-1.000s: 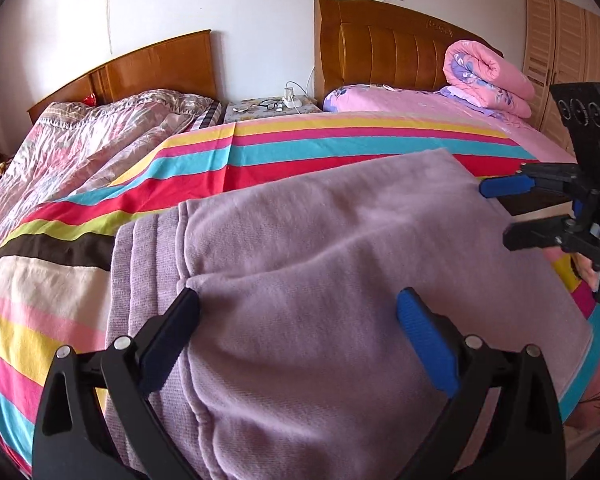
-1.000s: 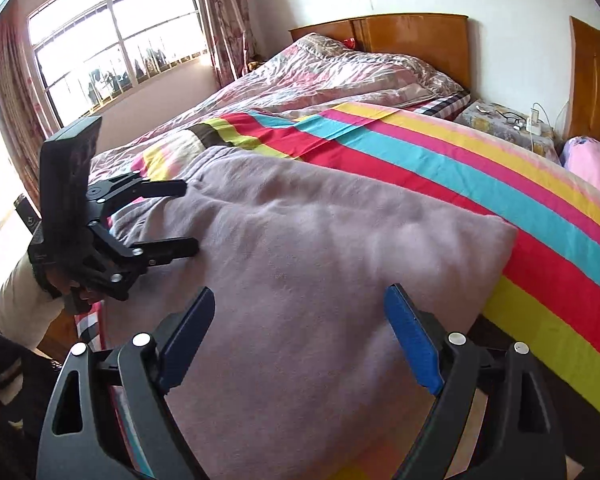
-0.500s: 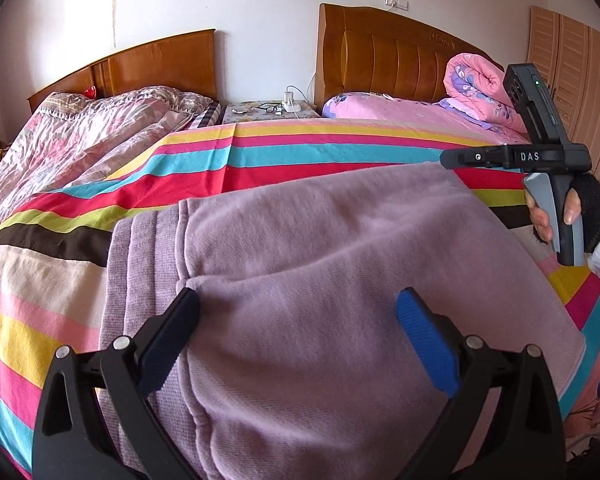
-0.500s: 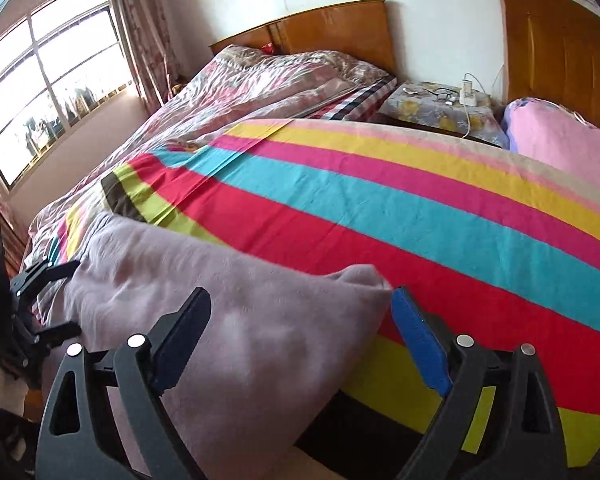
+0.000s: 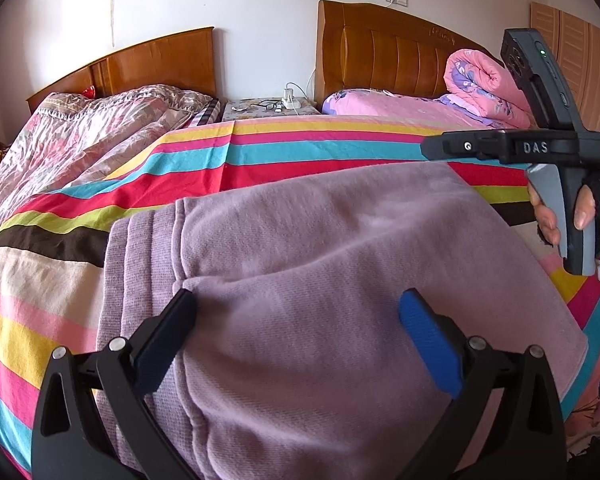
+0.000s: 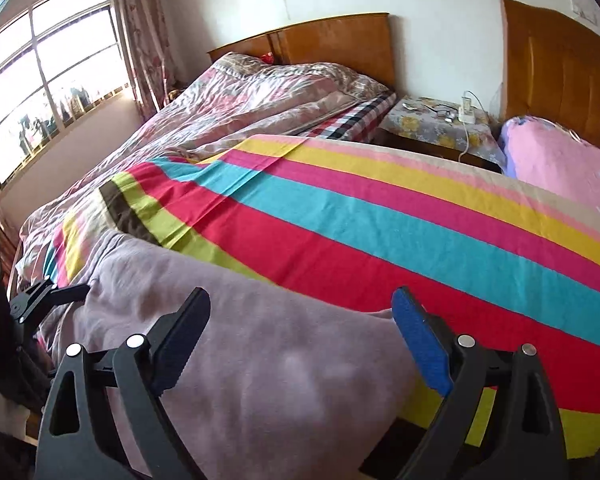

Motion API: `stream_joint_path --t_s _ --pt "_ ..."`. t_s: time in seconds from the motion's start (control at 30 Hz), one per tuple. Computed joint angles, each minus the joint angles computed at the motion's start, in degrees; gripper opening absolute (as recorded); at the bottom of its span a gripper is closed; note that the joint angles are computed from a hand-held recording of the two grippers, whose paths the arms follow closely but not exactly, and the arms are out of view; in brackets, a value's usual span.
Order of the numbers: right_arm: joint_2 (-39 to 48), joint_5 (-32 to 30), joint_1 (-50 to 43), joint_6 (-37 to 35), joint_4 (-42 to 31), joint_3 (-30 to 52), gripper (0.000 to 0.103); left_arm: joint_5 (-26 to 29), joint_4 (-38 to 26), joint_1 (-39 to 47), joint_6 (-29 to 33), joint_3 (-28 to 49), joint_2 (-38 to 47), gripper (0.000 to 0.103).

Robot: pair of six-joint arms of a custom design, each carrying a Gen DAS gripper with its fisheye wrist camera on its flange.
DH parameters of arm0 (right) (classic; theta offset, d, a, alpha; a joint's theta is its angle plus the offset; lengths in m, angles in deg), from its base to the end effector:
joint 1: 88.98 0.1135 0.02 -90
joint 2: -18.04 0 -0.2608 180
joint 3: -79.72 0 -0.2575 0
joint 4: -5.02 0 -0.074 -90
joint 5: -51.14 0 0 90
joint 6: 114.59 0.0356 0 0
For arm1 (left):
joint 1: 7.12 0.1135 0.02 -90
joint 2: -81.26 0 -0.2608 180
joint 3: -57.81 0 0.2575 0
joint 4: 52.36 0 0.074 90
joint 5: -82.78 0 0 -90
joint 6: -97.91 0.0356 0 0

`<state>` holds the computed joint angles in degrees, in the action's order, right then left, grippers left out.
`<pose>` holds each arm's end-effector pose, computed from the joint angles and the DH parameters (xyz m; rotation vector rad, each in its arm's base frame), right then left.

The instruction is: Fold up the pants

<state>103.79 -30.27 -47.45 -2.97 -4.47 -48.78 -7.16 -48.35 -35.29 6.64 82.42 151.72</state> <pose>0.2224 0.1899 0.1532 -0.3324 2.3307 0.3757 0.1708 -0.0915 0.1014 0.5391 2.2519 -0.2641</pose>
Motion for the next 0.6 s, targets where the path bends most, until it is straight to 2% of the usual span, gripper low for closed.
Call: stream_joint_path --t_s 0.13,0.2,0.33,0.43,0.5,0.6 --pt "4.0 4.2 2.8 1.6 -3.4 1.8 0.09 0.5 0.7 0.3 0.0 -0.9 -0.8 0.101" --pt "4.8 6.1 2.0 5.7 -5.2 1.6 0.09 0.6 0.6 0.4 0.1 -1.0 -1.1 0.101" --pt "-5.2 11.6 6.2 13.0 -4.3 -5.1 0.09 -1.5 -0.6 -0.8 -0.2 -1.4 -2.8 0.101" --pt "-11.3 19.7 15.4 17.9 -10.0 -6.5 0.09 -9.7 -8.4 -5.6 -3.5 -0.9 -8.4 0.101" --pt "-12.7 24.0 22.5 21.4 -14.1 -6.0 0.09 -11.2 -14.0 -7.1 -5.2 -1.7 -14.7 0.102" --pt "-9.6 28.6 31.6 28.1 -18.4 -4.2 0.093 -13.5 -22.0 -9.2 -7.5 -3.4 -23.1 0.102"
